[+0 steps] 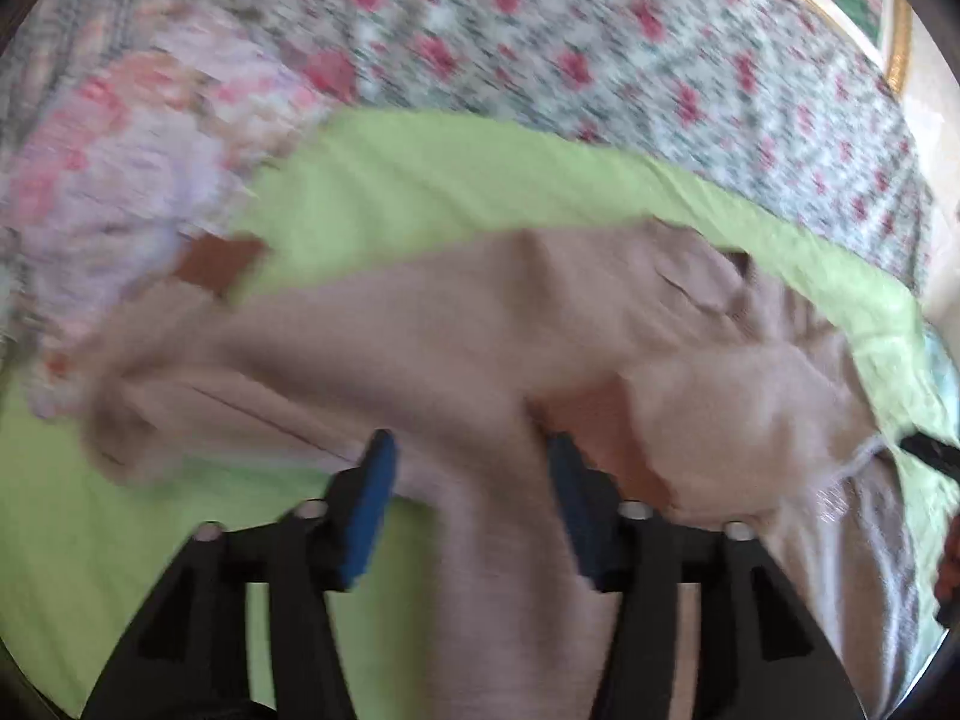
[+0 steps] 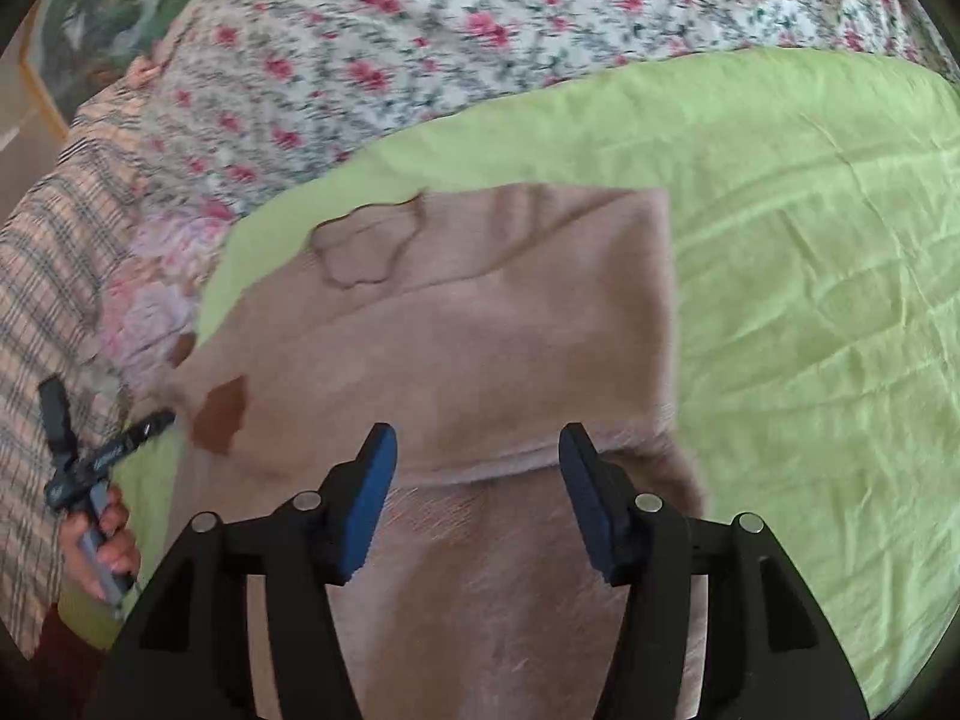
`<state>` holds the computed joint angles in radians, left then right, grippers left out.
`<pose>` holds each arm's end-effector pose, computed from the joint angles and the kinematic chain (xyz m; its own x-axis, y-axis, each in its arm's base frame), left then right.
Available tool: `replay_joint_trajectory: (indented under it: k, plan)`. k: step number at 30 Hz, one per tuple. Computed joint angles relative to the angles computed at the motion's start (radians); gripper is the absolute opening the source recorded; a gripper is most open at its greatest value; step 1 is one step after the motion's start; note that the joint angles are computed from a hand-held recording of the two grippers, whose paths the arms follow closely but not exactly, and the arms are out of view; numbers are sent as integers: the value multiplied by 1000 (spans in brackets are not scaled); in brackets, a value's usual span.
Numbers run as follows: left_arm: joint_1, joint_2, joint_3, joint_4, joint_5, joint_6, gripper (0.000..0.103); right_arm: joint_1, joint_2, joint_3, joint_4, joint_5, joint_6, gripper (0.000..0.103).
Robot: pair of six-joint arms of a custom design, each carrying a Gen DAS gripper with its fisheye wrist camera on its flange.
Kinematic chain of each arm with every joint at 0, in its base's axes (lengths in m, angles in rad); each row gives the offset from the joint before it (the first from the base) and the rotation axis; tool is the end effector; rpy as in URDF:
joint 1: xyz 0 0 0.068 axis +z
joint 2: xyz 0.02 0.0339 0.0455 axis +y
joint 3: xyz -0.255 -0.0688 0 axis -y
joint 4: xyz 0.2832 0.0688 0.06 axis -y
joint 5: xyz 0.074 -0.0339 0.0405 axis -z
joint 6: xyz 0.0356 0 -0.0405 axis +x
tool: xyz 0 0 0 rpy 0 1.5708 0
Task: Fold small clothes
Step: 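Fold the held sleeve across the sweater body and open the left gripper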
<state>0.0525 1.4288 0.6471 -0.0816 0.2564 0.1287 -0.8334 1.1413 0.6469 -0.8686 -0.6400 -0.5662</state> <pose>0.2977 0.0066 0.1266 -0.7381 0.0855 -0.6693 0.2103 0.9717 -0.1077 0.1588 -0.1432 0.1634 -0.8293 0.2730 -0.4876 0.0782 0.9206 0.3825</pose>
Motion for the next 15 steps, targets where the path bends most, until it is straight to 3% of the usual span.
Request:
replay_joint_trajectory:
  k: [2,5,9,12,15]
  plan:
    - [50,33,67,-14,-34,24,65,14,-38,-28,-51,-14,-10,58]
    - [104,153,212,-42,-91,58,77,30,-88,-75,-90,-5,-23,58]
    - [147,373,451,-112,-154,79,78,49,-108,-108,-127,-2,-31,58]
    - [179,569,668,-248,-135,81,81,58,-135,-135,-139,-2,-32,58]
    - [191,704,802,-312,-159,59,79,70,-131,-161,-127,4,-20,58]
